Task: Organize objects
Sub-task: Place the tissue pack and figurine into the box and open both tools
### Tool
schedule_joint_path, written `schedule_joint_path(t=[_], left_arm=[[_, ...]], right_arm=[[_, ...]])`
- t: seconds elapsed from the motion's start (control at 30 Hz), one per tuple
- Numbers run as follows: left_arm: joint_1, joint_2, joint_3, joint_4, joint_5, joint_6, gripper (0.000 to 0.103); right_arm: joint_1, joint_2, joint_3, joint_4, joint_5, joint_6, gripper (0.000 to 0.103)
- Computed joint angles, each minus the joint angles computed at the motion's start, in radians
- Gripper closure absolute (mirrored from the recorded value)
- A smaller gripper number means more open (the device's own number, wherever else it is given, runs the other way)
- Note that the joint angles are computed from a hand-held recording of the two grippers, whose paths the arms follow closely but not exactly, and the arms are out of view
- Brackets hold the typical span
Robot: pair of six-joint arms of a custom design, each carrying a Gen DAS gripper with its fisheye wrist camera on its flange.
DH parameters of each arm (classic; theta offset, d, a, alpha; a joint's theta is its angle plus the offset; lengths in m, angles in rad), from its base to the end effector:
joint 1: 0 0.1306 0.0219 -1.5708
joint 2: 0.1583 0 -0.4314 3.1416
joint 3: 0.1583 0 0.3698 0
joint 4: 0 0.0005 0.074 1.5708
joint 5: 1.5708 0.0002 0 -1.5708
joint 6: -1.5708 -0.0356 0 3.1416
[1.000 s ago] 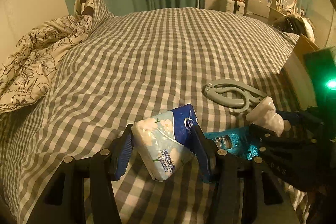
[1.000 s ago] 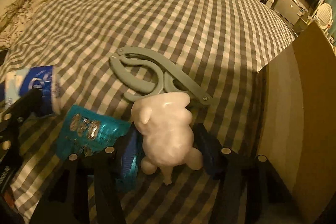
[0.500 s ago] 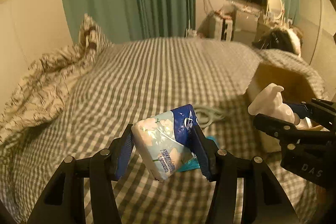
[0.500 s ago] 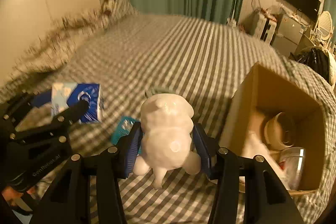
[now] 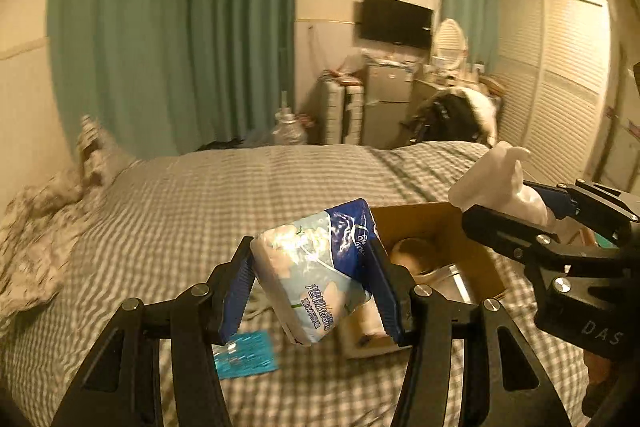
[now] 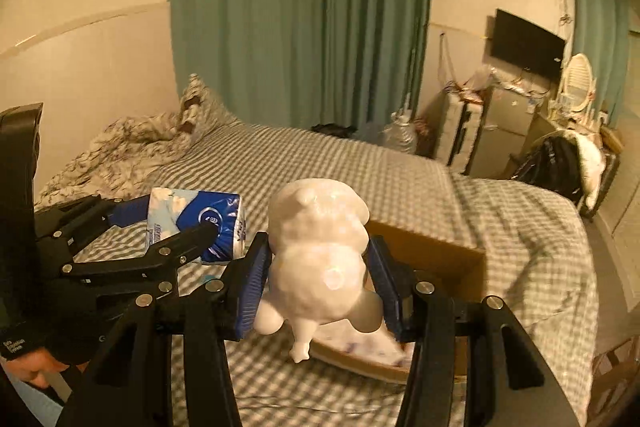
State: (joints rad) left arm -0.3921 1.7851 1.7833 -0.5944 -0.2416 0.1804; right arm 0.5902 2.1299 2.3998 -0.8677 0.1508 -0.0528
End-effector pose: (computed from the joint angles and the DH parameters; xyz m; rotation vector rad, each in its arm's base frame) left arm 0.5931 -0.2366 0.4706 0.0894 2.1464 -0.0711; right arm 0.6281 0.4137 0.4926 -0.4917 2.1117 0.2068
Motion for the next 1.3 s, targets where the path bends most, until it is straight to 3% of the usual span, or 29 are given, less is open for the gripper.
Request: schedule_joint_path(t=[0.27, 0.73, 0.93, 1.0, 1.07, 1.17, 1.3], left_arm=[[-0.038, 0.171, 0.216, -0.098, 0.027, -0.023, 0.047], [-0.051, 0.39, 0.473, -0.246, 0.003, -0.018, 0.047], [-0.053, 0.411, 0.502, -0.265, 0.017, -0.008, 0.033], [-0.053, 0.413, 0.508, -0.267, 0.01, -0.016, 0.018], [-0.052, 0.398, 0.489, -0.253, 0.002, -0.027, 0.015], [-0.045, 0.366, 0.46, -0.24, 0.018, -0.026, 0.014], [-0.04, 0.281, 0.36, -0.174, -0.021, -0.029, 0.002]], right_arm=[[-0.089, -0.039, -0.109, 0.027, -0.021, -0.014, 0.054], [-0.196, 0.089, -0.025, -0.035, -0.116, -0.095, 0.054], [-0.201, 0.111, -0.006, -0.032, -0.117, -0.106, 0.053], [-0.201, 0.107, -0.016, -0.021, -0.104, -0.101, 0.041], [-0.197, 0.096, -0.03, -0.008, -0.082, -0.104, 0.033], [-0.194, 0.057, -0.079, 0.026, -0.06, -0.113, 0.031], [-0.178, 0.008, -0.122, 0.045, -0.031, -0.11, 0.028]])
